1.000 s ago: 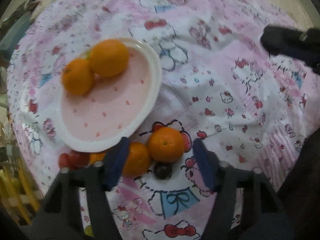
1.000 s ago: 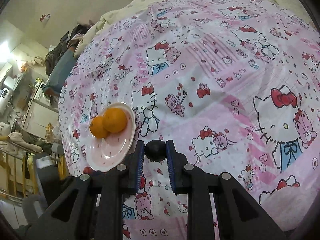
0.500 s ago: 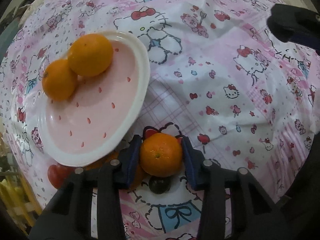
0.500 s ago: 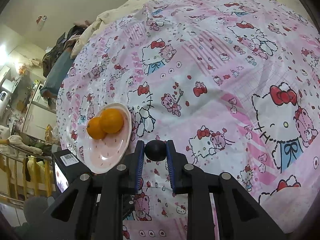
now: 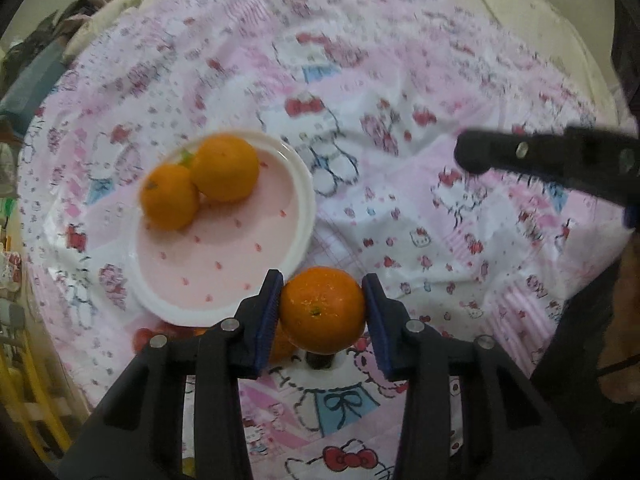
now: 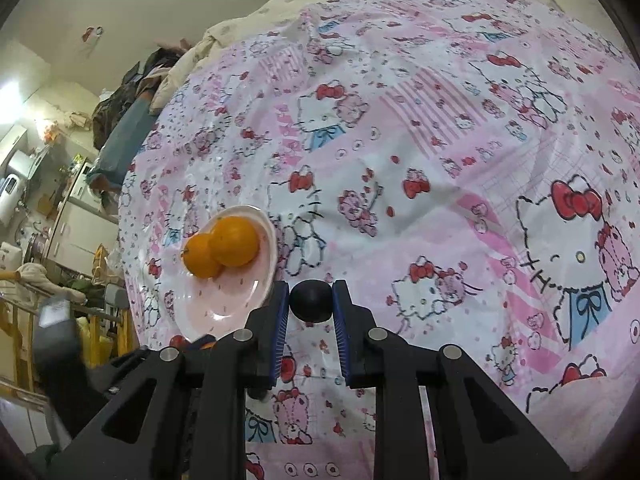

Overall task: Organize fruits
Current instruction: 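Carry the mandarin with the left gripper and the grape with the right gripper onto the plate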

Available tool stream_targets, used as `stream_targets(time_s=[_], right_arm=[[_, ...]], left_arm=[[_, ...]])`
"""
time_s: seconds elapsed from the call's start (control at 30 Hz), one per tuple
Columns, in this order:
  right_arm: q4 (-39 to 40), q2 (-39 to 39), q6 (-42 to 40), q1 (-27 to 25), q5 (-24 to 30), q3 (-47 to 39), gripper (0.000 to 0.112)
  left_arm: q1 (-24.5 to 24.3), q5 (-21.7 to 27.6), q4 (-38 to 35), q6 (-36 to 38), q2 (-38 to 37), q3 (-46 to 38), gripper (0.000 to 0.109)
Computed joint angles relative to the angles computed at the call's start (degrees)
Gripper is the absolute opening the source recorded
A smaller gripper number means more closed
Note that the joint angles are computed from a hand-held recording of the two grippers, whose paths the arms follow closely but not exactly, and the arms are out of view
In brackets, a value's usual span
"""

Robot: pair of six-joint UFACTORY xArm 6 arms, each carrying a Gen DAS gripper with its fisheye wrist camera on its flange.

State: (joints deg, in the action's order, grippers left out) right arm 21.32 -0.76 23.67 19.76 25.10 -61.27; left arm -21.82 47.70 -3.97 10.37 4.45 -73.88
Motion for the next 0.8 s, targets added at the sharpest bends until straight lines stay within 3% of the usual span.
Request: stream_targets(time_s=[0.27,0.57,0.8], right_arm=[[3.0,1.5,-4.6,2.1,-1.2,-2.5,0.023],[4.3,7.0,-10.3,4.6,1.0,-10.0,0.023],[6.5,13.0,-16.0,4.7,4.5,-17.6,0.023]], left_arm=[[5.9,-0.4,0.9,-0.9,-1.4,-2.0,0.036],[13.5,-3.6,6.3,-3.1,2.5,-5.3,0.036],[16.5,0.1,4.6,-6.3,8.4,-11.0,0.036]])
